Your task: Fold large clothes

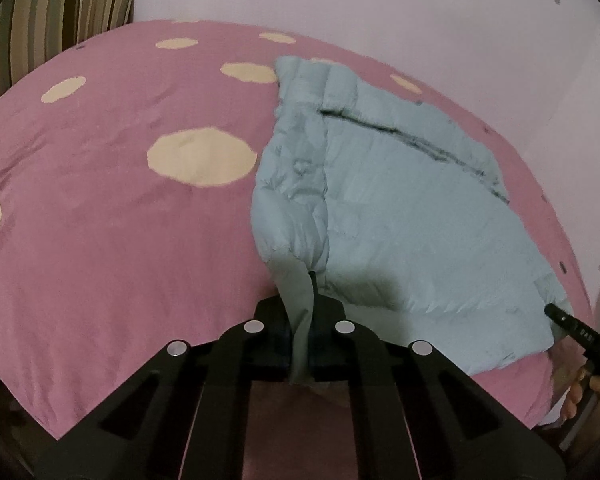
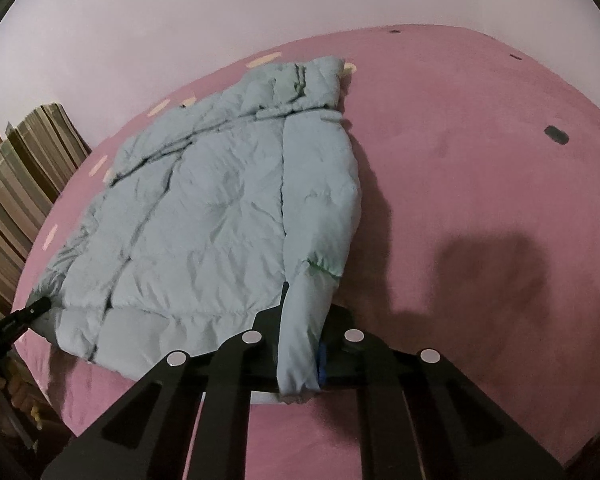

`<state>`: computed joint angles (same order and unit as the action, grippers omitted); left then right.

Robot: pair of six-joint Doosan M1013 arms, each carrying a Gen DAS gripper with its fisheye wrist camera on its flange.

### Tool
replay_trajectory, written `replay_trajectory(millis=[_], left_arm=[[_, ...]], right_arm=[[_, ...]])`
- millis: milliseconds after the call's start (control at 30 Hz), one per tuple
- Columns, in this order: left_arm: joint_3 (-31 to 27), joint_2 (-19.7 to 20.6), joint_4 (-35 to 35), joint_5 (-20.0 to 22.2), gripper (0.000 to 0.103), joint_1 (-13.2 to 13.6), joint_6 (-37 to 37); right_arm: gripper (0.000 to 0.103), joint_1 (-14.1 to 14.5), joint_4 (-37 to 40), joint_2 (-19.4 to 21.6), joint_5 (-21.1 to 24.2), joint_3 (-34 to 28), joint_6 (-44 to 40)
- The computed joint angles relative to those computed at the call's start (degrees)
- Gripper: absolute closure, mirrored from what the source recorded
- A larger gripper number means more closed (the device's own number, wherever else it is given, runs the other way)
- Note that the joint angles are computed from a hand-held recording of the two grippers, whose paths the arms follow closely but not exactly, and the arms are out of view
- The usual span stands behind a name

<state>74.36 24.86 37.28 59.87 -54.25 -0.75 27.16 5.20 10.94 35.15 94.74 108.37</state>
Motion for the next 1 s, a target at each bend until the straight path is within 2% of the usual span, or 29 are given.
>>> replay_trajectory(millis=[267,467,600,767,867,1000], left_arm=[[-2.03,-0.64,3.99,-0.53,0.099,0.77,-0.01],[-6.47,1.17,5.08,-0.05,0.099,3.03,3.24],[-10.92,3.42,3.55,-0.21,0.099,5.38,7.02],[-17.46,7.52,0.29,1.75,0.099,8.45,11.99],[-21.69,10.17,-1.98,3.27,0.099,10.2,14.66],[-28.81,14.59,-3.63,6.53,0.099,12.31,19.36]], right_arm=[[0.095,-1.35,7.36,-1.04,-3.22,-0.69,-4.39],[0.095,-2.62,11.92,1.05,-4.42,-4.26,-7.14],[0.095,-3.47,14.23,3.94,-4.24,-8.31,-8.01],[0.095,-3.96,14.72,8.51,-3.27,-14.5,-7.2],[0.095,-4.62,16.42,12.01,-1.13,-19.28,-7.18],[0.095,-4.9,14.24,16.23,1.52,-25.51,-5.48]])
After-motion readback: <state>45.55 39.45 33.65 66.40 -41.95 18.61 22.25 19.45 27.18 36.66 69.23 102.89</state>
